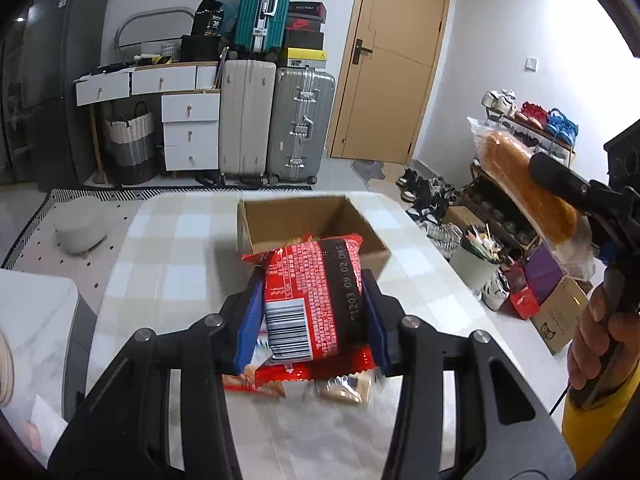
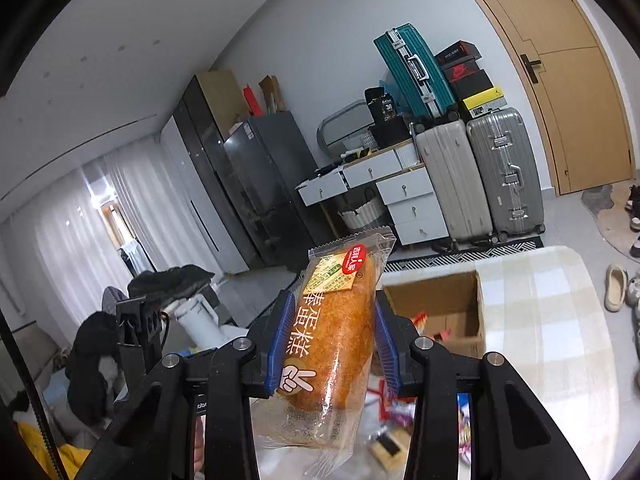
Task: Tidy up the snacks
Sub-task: 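Lift the bread loaf and red wafer pack and carry both over the box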
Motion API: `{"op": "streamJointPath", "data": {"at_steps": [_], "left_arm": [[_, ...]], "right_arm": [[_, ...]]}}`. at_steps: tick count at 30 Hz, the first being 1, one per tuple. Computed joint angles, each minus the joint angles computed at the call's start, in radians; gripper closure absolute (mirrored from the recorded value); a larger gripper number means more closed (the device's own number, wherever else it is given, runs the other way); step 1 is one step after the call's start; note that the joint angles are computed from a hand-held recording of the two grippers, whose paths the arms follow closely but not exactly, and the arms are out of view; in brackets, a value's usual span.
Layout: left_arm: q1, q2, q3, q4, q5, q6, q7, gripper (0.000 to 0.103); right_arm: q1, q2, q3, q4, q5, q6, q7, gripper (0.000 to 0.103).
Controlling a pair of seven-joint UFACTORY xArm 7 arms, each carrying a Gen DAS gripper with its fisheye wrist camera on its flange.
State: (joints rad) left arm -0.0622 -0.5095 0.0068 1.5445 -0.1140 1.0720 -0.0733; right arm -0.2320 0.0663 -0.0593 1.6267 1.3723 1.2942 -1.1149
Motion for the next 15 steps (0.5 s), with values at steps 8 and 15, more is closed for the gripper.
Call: {"op": "streamJointPath", "data": {"at_steps": [8, 15], "left_arm": [[0.013, 0.240, 0.009, 0.277, 0.009, 0.059, 0.019, 0.061], [0.024, 0.526, -0.017, 0.548, 0.036, 0.083, -0.001, 0.061]], "right_arm": [[0.006, 0.209, 0.087, 0.296, -0.062, -0.068, 0.127, 0.064], [0.043, 0.520, 0.161, 0.724, -0.217, -0.108, 0.312, 0.064]]}}
